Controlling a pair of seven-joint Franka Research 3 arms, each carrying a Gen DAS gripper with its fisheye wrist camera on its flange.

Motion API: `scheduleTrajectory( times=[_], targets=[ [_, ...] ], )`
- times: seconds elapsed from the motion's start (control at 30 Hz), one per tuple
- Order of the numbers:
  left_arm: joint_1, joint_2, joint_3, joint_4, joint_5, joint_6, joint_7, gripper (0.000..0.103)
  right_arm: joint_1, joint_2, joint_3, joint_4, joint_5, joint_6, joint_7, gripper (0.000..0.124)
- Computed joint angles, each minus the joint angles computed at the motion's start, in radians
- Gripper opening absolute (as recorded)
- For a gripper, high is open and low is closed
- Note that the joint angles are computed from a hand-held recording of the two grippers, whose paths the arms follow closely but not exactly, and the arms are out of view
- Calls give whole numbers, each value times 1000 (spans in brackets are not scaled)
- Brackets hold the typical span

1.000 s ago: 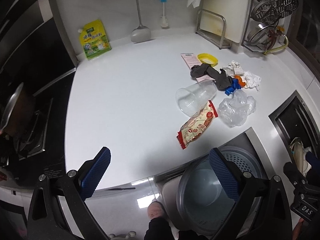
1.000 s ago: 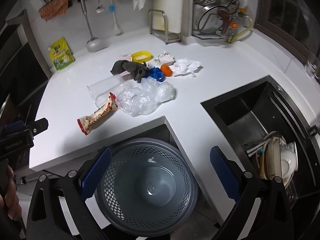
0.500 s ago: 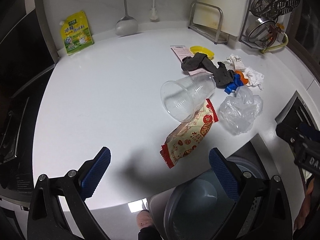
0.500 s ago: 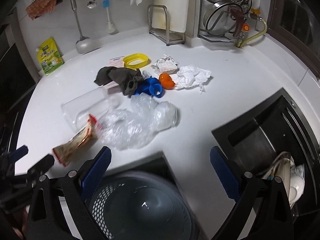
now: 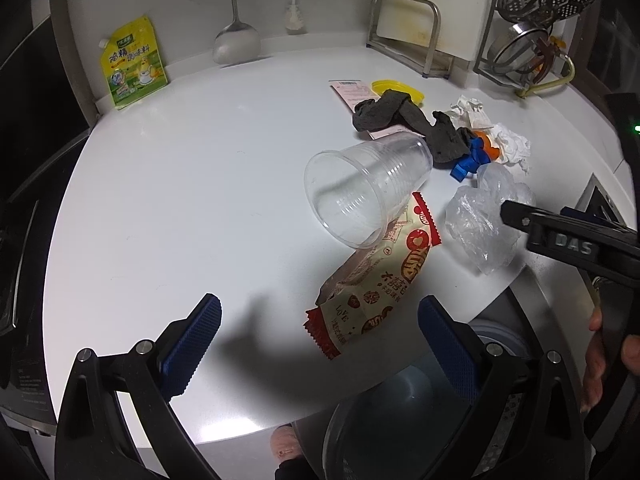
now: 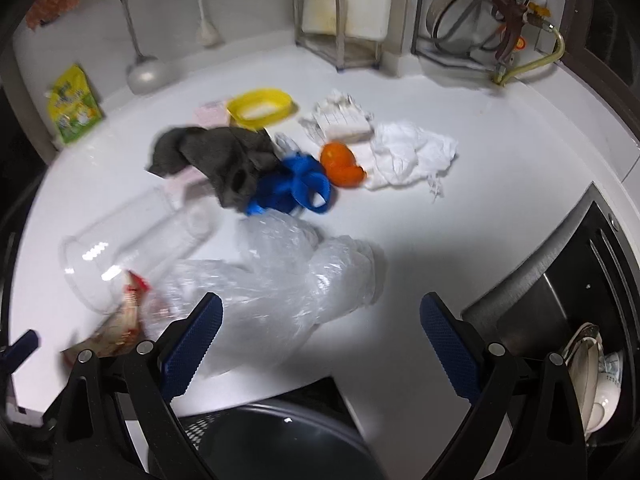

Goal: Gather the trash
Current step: 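Grasp the clear plastic bag with the right gripper while the left gripper reaches toward the snack wrapper, then grasp the red-and-cream snack wrapper with the left gripper while the right gripper lifts the bag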

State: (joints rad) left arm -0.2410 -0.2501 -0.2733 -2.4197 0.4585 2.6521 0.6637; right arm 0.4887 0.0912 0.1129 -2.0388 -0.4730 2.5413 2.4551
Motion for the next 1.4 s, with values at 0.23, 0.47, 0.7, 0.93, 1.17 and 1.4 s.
scheduleTrajectory(
  times=[0.23, 0.47, 0.7, 0.93, 1.17, 1.4],
  targets=[
    [1, 20, 7, 5, -6, 22, 13, 97, 12, 57, -14, 27, 30, -2, -36, 94],
    [7, 37, 13, 6, -11, 53, 13, 97, 20, 60, -24, 16, 29, 49, -51, 48],
    [11, 50, 14, 2, -13, 80, 0, 97, 9, 8, -25, -49, 70, 137, -59, 24],
    [17, 91, -1, 27, 57, 95, -32, 96, -20, -61, -3, -118, 48, 148, -13, 24],
    [-1, 123, 1, 59, 76, 72, -17, 65, -54, -131, 33, -198, 78, 152, 10, 24],
    [-18, 87, 12, 33, 8, 102, 38, 37, -67, -205, 73, -285, 156, 147, -15, 24]
  ],
)
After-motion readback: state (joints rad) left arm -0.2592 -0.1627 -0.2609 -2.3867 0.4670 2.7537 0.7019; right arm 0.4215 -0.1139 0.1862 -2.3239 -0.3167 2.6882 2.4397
